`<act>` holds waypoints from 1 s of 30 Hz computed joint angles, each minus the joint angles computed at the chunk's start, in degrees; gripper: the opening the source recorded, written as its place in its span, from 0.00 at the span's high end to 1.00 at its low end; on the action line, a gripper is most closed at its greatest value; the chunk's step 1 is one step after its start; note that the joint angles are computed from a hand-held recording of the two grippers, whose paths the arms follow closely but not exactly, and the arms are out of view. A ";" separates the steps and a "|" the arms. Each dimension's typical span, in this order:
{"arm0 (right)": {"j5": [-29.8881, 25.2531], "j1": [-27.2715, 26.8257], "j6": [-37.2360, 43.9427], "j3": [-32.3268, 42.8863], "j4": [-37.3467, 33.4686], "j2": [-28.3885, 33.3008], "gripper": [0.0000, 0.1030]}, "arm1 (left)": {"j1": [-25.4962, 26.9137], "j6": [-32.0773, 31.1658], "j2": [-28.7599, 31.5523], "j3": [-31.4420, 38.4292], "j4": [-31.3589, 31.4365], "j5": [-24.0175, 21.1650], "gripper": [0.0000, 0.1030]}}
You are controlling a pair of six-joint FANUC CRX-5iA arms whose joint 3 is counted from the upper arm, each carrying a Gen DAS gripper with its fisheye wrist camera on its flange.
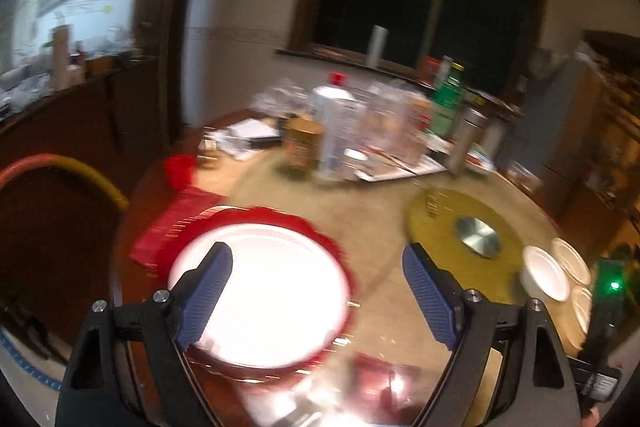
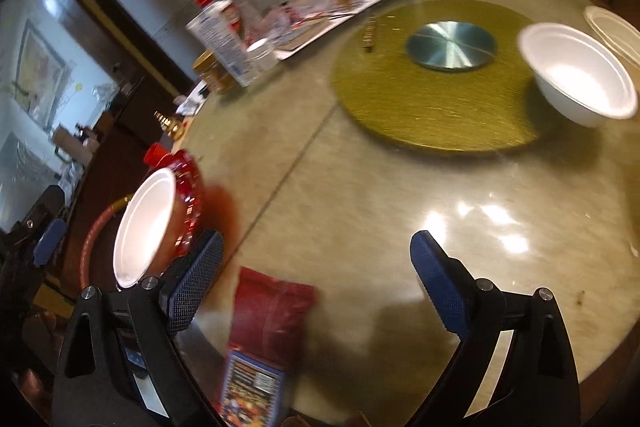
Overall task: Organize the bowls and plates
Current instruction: 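Move both grippers toward the smaller white foam bowl by the lazy susan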
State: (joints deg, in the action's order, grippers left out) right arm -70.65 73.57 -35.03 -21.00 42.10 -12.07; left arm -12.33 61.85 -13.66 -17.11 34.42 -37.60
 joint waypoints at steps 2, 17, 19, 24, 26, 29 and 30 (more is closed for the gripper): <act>-1.21 1.70 -3.90 -2.68 0.86 -2.67 0.08 | -2.01 -0.68 1.42 1.60 -0.44 -2.23 0.15; -22.60 19.21 -34.87 -15.83 0.25 -21.93 0.08 | -16.72 5.89 22.27 23.80 -4.57 -24.30 0.15; -23.85 20.15 -35.82 -16.27 0.09 -23.41 0.08 | -18.38 8.20 25.24 27.55 -6.28 -26.90 0.15; -24.33 21.12 -38.40 -18.91 1.98 -28.15 0.08 | -22.03 11.52 32.16 35.44 -7.29 -30.88 0.15; -25.66 22.58 -41.41 -20.35 2.90 -30.51 0.08 | -22.85 13.13 34.29 38.23 -7.82 -32.91 0.15; -26.38 23.51 -44.08 -22.04 4.43 -32.79 0.08 | -23.83 14.74 36.84 41.13 -7.88 -33.61 0.15; -26.30 23.34 -44.36 -22.32 4.77 -33.22 0.08 | -24.13 15.21 37.64 42.29 -8.16 -34.14 0.15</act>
State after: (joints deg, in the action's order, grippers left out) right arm -96.95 96.91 -79.38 -43.32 46.86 -45.29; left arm -36.46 77.05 23.98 25.18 26.26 -71.74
